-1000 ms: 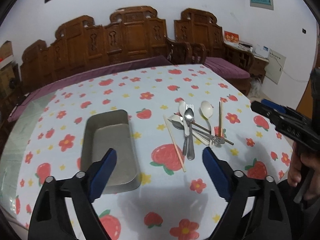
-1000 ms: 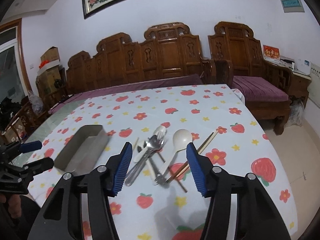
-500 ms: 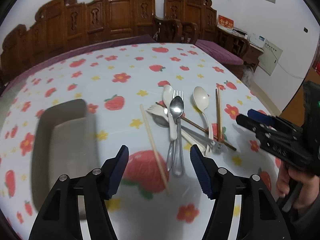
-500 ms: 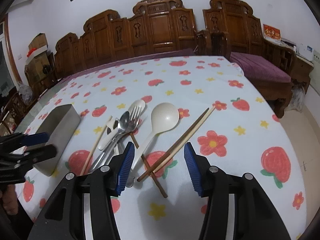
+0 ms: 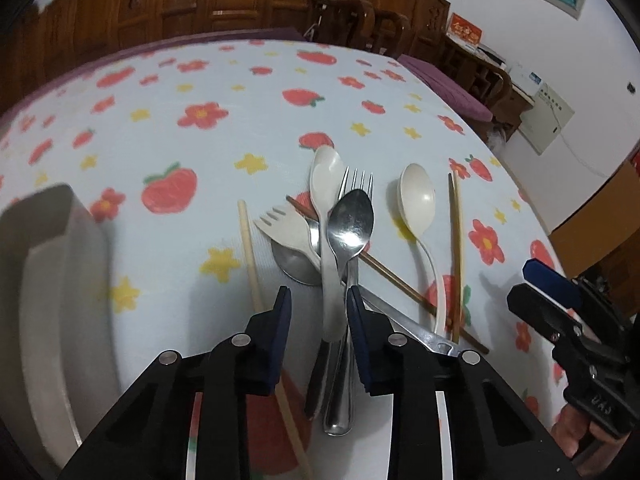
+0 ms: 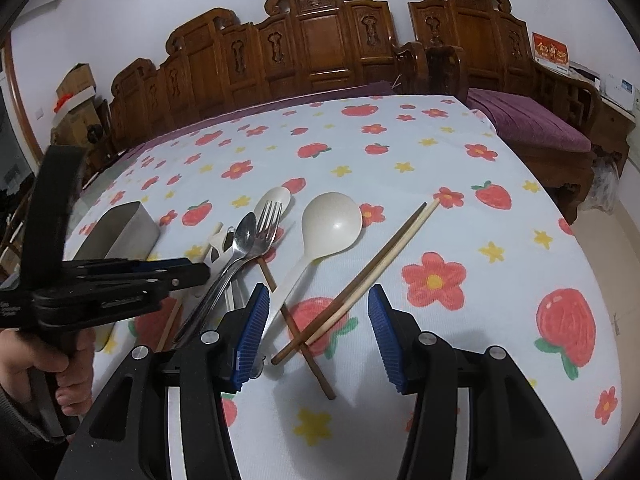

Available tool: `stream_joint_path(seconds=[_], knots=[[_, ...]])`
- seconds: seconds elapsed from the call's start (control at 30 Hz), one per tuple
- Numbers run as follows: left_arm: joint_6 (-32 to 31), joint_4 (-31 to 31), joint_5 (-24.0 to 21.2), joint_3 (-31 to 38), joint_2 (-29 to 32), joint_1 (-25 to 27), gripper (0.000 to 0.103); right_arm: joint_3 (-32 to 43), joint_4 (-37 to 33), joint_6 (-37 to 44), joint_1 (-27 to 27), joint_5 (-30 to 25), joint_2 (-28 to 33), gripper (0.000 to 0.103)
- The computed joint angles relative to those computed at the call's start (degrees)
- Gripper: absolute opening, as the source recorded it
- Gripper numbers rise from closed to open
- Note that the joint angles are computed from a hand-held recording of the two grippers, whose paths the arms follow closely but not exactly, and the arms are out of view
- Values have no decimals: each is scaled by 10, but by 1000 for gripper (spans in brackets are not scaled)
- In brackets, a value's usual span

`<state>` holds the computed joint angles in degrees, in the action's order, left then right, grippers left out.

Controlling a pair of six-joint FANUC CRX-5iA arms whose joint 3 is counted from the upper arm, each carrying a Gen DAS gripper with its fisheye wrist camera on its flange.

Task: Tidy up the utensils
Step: 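Move both tools down toward the utensil pile beside the tin box, then grasp a white plastic spoon with the left tool while the right tool grasps another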

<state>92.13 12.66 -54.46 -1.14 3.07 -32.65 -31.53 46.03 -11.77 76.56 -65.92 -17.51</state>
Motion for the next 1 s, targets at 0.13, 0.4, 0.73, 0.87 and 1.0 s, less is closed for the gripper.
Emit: stream_joint_path(seconds=[0.13,0.4,0.73,0.87,1.0], knots=[[-18,48,-3,-15,7,14,11,4,3,4,0,3,4,54],[-27,54,14,-35,-22,16,10,-1,-22,3,-13,8,-2,54],[-46,4,44,-68,-87,3,6,16,-39,48,-61,74,26,44],[-66,13,58,-88,-101,7,6,34,-62,72,-89,106,49,38],[-83,25,62,-95,-111,13,6,52,-92,88,-105,114,69,33]])
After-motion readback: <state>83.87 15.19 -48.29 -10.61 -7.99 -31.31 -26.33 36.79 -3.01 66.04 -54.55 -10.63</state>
